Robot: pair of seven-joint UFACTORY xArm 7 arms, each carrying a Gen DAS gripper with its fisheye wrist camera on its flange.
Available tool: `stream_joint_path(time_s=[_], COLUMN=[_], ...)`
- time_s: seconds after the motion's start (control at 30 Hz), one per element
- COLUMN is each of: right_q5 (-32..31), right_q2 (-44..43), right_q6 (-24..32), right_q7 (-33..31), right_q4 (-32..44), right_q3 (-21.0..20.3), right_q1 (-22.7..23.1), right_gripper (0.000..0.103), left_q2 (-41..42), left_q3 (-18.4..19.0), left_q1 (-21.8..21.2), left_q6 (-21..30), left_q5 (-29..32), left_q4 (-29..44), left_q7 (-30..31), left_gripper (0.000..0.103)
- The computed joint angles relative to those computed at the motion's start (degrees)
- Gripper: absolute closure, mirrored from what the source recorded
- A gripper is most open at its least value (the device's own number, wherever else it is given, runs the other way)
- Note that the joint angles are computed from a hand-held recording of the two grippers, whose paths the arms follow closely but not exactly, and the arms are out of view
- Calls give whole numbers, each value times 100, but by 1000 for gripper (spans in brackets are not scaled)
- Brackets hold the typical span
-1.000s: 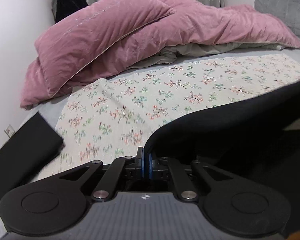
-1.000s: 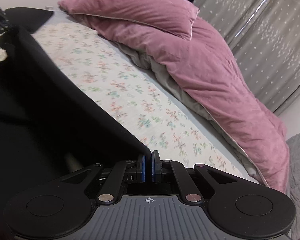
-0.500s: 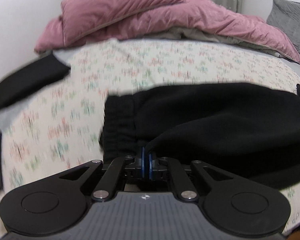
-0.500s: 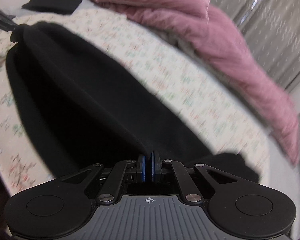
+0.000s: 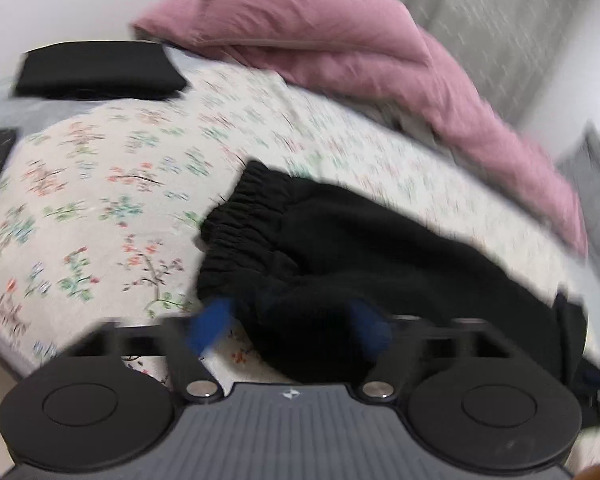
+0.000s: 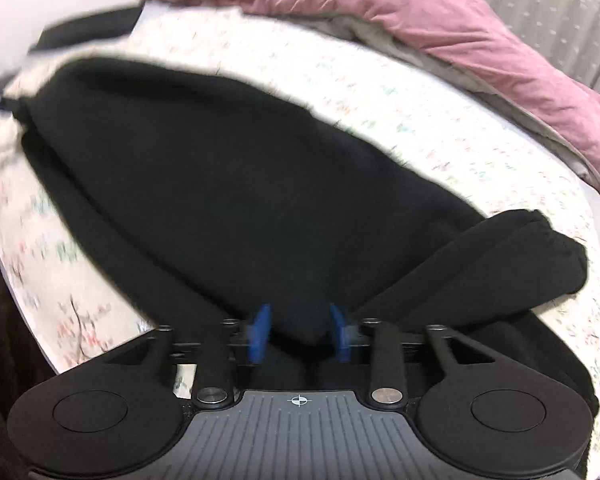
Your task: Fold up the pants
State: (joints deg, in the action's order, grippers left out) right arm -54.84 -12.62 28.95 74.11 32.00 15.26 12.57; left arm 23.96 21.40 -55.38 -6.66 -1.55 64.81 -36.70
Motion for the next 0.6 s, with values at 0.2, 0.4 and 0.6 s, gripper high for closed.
stream_joint_path(time_s=[0.2,0.4,0.6], right_q5=[138,-196,-998], right_q2=[-956,-1043,-160], right_q6=[191,288,-296], right_q7=[137,259,1049], right_q4=[-402,-418,131], right_q3=[13,-163,-682], right_q1=[-341,-1184,-2015], right_gripper=[46,46,46], left_q2=[131,439,576], left_q3=[-1681,-1816,-400], left_q1=[1611,1732,492], left_q6=[-84,203,483], left_q5=[-537,-694,-214], left_q4=[248,538,667], left_q7=[-308,-1011,-1762], left_gripper=[9,28,45])
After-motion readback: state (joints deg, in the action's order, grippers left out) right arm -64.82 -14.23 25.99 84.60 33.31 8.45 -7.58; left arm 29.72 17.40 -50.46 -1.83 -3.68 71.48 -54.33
